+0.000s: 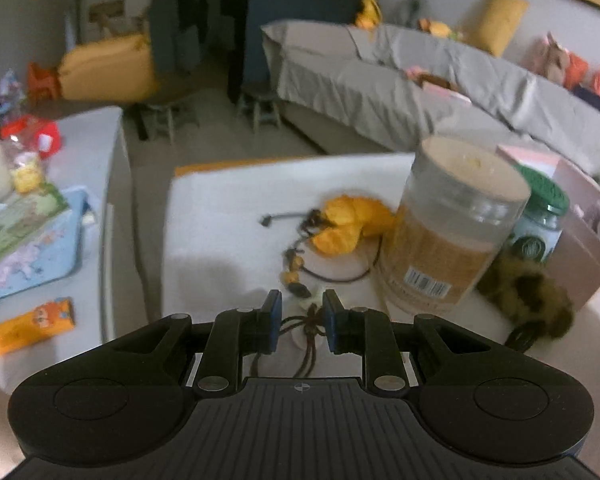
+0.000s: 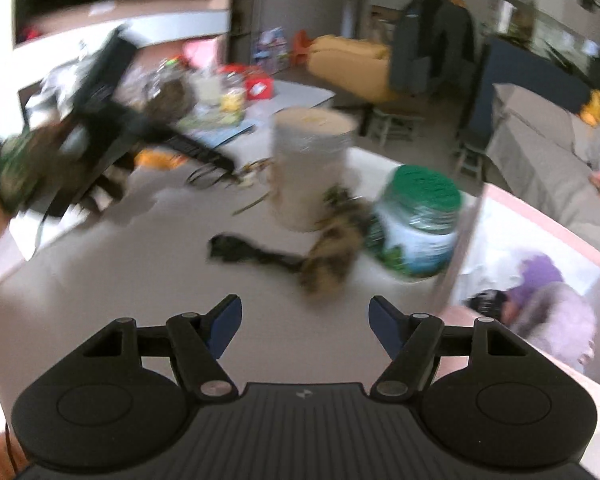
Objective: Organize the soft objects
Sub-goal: 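Grasp the brown beaded cord with the left tool while the right tool reaches toward the black cable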
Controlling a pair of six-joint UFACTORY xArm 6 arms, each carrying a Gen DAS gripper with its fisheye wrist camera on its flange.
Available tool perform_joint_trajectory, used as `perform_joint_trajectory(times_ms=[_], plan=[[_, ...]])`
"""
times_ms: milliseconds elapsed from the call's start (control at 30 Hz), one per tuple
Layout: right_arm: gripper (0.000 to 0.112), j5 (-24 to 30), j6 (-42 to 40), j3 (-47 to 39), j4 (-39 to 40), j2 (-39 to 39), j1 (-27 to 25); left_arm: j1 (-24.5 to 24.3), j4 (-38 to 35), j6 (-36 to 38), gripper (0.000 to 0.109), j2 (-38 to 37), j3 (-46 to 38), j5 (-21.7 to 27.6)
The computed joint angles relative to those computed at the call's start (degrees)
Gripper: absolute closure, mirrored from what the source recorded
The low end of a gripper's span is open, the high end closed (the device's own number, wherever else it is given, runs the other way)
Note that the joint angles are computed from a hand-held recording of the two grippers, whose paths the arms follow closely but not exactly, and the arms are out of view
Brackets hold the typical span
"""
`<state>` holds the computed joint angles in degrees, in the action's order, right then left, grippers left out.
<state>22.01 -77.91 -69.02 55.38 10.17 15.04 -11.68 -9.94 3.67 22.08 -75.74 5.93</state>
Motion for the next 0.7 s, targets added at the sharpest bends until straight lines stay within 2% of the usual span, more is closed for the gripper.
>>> perform_joint_trajectory(times_ms=[200, 333, 467, 600, 633, 700], plan=[[0.042, 1.00, -7.95, 1.93, 4.10, -0.74, 1.72, -0.93, -20.85, 18.39, 0.082, 0.93, -1.62, 1.44], [0.042, 1.89, -11.69, -1.82, 7.36, 1.78, 2.95, -1.61, -24.77, 22.89, 0.080, -0.02, -0.56, 2.22], [0.042, 4.84, -4.37, -10.92, 4.07, 8.54, 3.40, -2.99, -31.60, 30.96, 0.080, -2.21, 1.48, 3.72], [0.042, 3.96, 4.27, -18.32, -3.43, 15.37, 4.20, -4.00, -36.23, 35.69, 0.080, -4.66, 4.14, 4.63], [0.043, 4.93, 6.57, -19.70, -5.46, 16.50, 3.99, -3.99, -37.26, 36.47, 0.080, -4.90, 4.10, 5.43], [0.055, 8.02, 9.71, -20.72, -7.21, 17.08, 3.12, -4.35, -40.73, 39.33, 0.080, -5.90, 5.05, 6.26]])
